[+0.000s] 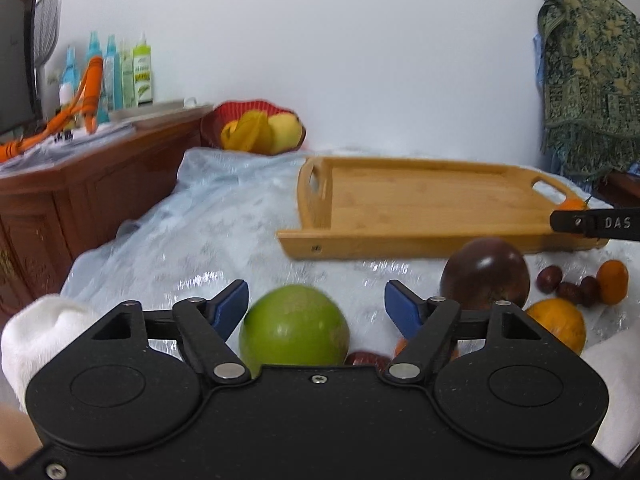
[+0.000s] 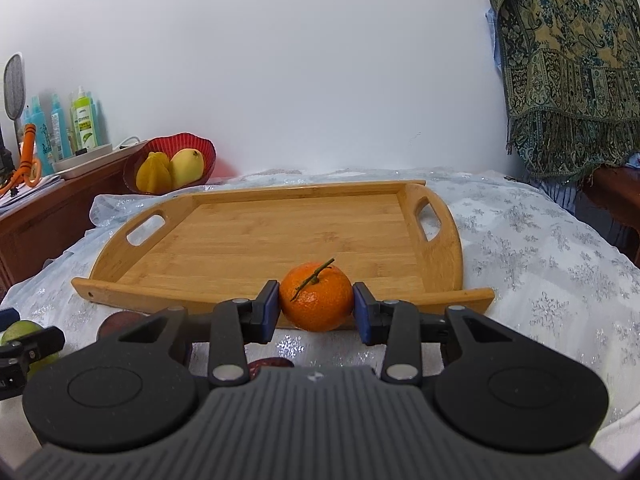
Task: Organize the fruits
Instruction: 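Carry the green fruit with the left gripper onto the tray while the right carries the tangerine there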
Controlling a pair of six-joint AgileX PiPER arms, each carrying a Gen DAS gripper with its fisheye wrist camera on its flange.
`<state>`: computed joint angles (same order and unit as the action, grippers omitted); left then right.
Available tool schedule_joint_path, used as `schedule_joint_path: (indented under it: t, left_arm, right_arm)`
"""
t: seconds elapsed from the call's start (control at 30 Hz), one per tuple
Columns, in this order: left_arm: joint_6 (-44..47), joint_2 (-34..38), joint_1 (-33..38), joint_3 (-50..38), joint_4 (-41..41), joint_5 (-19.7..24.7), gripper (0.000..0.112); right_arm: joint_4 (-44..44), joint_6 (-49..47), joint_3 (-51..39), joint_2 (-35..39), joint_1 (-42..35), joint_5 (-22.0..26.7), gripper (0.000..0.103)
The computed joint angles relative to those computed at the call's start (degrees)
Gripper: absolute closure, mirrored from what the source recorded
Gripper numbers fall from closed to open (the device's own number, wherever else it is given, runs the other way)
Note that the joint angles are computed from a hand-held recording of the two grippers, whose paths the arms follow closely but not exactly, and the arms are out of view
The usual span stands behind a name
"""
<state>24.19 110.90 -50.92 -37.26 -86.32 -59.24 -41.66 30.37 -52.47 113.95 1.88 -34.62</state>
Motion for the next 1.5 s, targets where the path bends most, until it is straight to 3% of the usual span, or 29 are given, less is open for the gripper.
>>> schedule_joint_path:
  t: [0.4, 0.53, 0.8, 1.03, 1.3, 1.5]
  left_arm:
    - [-8.5, 0.82, 0.84, 4.69, 3.51, 2.32, 0.044]
    - [-12.75, -0.03, 2.06, 6.38, 7.95, 3.72, 0.056]
    - [-5.87, -2.01, 3.65, 3.4, 5.28, 5.02, 0.057]
    - [3.35, -5.42, 7.07, -1.66, 6.67, 3.62, 0.056]
    - [14.96, -3.69, 16.24, -15.67, 11.19, 13.32, 0.056]
    - [25.98, 3.21, 22.92, -30.69, 7.25, 24.62, 0.056]
  right_arm:
    - [2.64, -3.43, 1.0, 0.46, 0.86, -0.3, 0.059]
    - [3.34, -4.64, 0.97, 0.73, 1.32, -0.24, 0.059]
    - [3.84, -6.27, 0.88, 0.66, 1.79, -0.81, 0.06]
    - [0.54, -2.48, -4.56, 1.42, 2.12, 0.92, 0.06]
    - [-7.93, 7.42, -15.63, 5.18, 2.01, 5.93, 0.06]
    - [-16.98, 18.1, -26.07, 9.87, 3.05, 11.43, 0.06]
